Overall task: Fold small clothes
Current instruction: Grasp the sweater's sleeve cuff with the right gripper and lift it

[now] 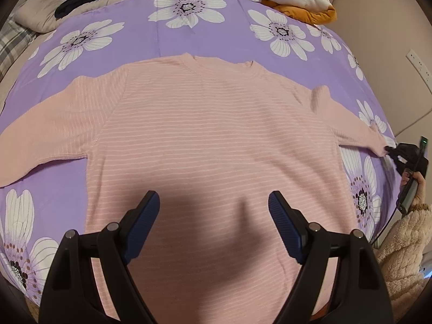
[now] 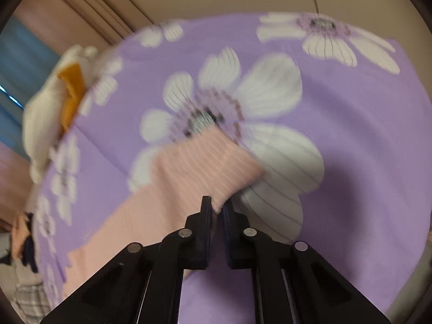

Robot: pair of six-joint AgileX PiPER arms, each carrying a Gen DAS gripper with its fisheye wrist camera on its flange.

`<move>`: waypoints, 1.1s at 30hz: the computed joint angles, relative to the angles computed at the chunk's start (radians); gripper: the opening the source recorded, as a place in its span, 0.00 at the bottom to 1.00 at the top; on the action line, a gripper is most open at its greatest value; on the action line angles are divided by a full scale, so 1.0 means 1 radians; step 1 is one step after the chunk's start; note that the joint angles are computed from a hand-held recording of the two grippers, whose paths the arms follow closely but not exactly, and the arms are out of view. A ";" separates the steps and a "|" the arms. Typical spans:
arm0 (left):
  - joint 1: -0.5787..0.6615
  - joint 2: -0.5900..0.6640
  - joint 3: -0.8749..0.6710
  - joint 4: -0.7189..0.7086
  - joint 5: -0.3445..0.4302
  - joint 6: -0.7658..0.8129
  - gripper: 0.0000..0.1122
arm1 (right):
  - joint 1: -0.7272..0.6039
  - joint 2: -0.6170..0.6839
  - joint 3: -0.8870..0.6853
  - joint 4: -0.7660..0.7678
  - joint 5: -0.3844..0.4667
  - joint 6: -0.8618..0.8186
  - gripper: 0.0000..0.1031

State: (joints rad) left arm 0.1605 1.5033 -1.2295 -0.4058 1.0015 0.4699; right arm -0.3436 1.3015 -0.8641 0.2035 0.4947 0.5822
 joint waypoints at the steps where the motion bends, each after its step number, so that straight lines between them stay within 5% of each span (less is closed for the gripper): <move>1: 0.002 0.001 -0.001 0.001 -0.001 -0.003 0.73 | -0.001 -0.041 0.013 -0.032 -0.013 0.028 0.08; 5: 0.009 0.000 0.002 0.004 -0.012 -0.006 0.73 | -0.021 -0.139 0.055 -0.140 -0.031 0.160 0.07; 10: 0.054 0.007 -0.010 -0.015 0.002 0.004 0.73 | -0.013 -0.013 0.016 -0.220 0.009 0.211 0.07; 15: 0.116 0.001 -0.022 -0.029 0.002 0.002 0.73 | 0.171 -0.054 -0.124 -0.577 0.106 0.502 0.07; 22: 0.212 -0.005 -0.033 -0.070 0.027 0.022 0.73 | 0.472 0.028 -0.392 -0.800 0.172 0.544 0.07; 26: 0.259 -0.012 -0.033 -0.089 0.037 0.040 0.73 | 0.629 0.115 -0.509 -0.788 0.129 0.478 0.07; 33: 0.326 -0.017 -0.033 -0.113 0.057 0.073 0.73 | 0.800 0.283 -0.713 -0.554 0.125 0.201 0.07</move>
